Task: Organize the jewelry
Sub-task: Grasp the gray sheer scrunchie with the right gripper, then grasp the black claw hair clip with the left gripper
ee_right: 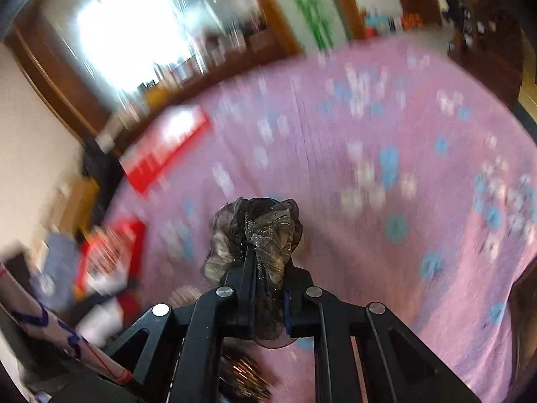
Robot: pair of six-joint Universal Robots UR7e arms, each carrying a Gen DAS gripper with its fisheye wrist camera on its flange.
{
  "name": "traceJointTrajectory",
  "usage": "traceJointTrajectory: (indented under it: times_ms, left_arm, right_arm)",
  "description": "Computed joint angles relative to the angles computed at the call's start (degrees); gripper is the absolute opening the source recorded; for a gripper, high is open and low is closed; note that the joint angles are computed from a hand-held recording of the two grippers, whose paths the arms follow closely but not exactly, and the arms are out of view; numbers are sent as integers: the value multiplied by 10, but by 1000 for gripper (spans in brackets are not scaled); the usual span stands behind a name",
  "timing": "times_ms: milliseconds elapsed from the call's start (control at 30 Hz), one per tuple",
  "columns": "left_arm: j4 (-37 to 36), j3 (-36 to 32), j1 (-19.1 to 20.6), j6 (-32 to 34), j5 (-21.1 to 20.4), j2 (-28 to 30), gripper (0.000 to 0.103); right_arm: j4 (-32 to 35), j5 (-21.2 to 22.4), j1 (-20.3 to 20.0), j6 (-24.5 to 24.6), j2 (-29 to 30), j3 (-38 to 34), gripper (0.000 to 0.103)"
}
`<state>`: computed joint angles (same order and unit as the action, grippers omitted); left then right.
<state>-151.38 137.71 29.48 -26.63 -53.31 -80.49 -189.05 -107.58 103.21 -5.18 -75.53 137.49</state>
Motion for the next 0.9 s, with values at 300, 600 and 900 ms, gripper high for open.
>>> traceJointTrajectory:
  times_ms: [300, 600, 900]
  left_arm:
    - [14, 8, -40, 111, -43, 41, 60]
    - [24, 6, -41, 148, -92, 53, 60]
    - [16, -2, -29, 150, -105, 67, 60]
  right_arm:
    - [-107, 43, -11, -17, -21, 32, 12]
    - [-97, 39, -2, -5, -14, 24, 13]
    - [-98, 41, -6, 0, -20, 26, 13]
